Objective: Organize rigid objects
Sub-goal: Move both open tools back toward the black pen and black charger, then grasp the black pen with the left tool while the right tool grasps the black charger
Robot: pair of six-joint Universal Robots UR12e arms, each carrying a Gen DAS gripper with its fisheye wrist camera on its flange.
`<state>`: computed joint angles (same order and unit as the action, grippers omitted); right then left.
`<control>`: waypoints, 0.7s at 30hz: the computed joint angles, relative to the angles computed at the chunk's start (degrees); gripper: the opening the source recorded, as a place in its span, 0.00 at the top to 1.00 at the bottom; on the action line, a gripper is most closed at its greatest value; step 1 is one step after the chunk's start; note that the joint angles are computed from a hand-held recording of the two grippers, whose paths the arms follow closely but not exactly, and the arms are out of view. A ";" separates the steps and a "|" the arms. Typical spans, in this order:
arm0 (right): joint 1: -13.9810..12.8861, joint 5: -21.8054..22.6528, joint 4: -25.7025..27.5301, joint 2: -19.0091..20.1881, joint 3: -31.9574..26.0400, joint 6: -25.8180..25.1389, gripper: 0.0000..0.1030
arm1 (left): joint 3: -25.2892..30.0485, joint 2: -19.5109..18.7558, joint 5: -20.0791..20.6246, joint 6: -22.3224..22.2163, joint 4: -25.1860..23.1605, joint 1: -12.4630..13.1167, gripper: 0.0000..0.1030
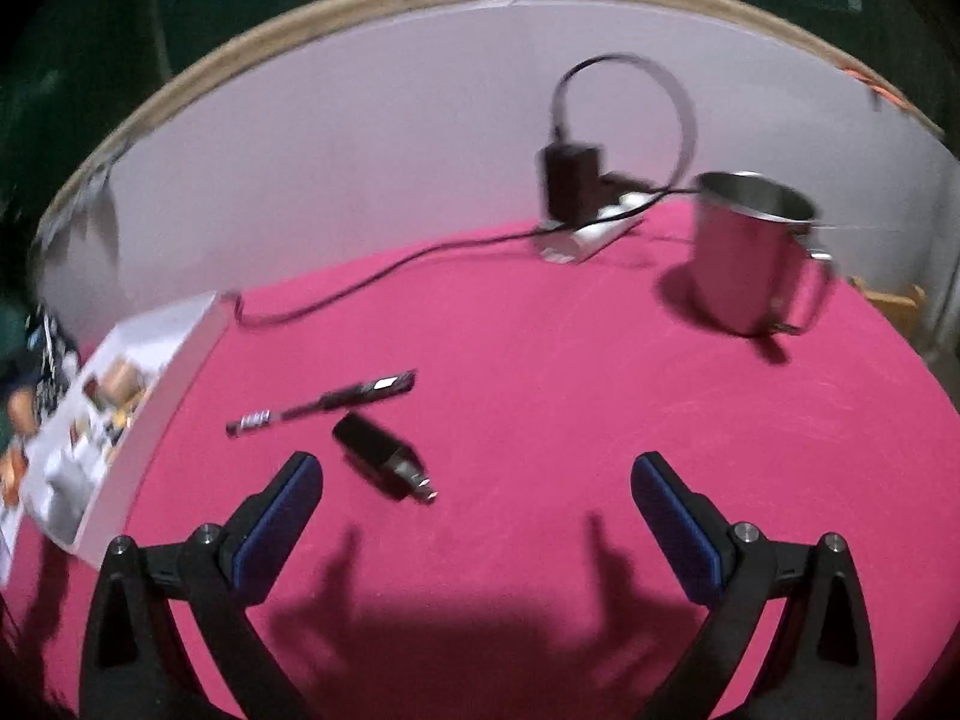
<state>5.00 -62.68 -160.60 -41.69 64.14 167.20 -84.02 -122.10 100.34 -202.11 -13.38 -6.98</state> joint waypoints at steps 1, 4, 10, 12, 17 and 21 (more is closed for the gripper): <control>0.39 0.11 1.59 0.49 -1.02 -2.24 0.00 | 1.25 -0.65 -1.30 1.42 -1.25 0.00 0.00; 1.57 0.17 6.42 2.11 -4.46 -8.52 0.01 | 6.39 -3.16 -4.56 6.75 -7.51 -0.20 0.00; 3.44 -2.86 17.03 5.07 -11.39 -15.57 0.35 | 16.36 -8.43 -8.91 11.65 -18.70 -0.76 0.01; 3.31 -2.71 16.29 4.57 -10.46 -16.62 0.62 | 19.65 -10.36 -8.77 13.75 -21.99 -1.11 0.14; 1.05 3.02 16.03 1.59 -4.77 -14.52 0.62 | 27.08 -14.86 -9.25 19.77 -31.36 -1.86 0.41; -1.09 11.02 17.55 1.64 -4.18 -7.43 0.62 | 31.60 -18.01 -7.38 24.28 -34.85 -2.56 0.41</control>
<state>3.91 -51.66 -143.05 -40.06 59.96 159.77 -52.42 -140.11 92.96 -177.83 -48.23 -9.54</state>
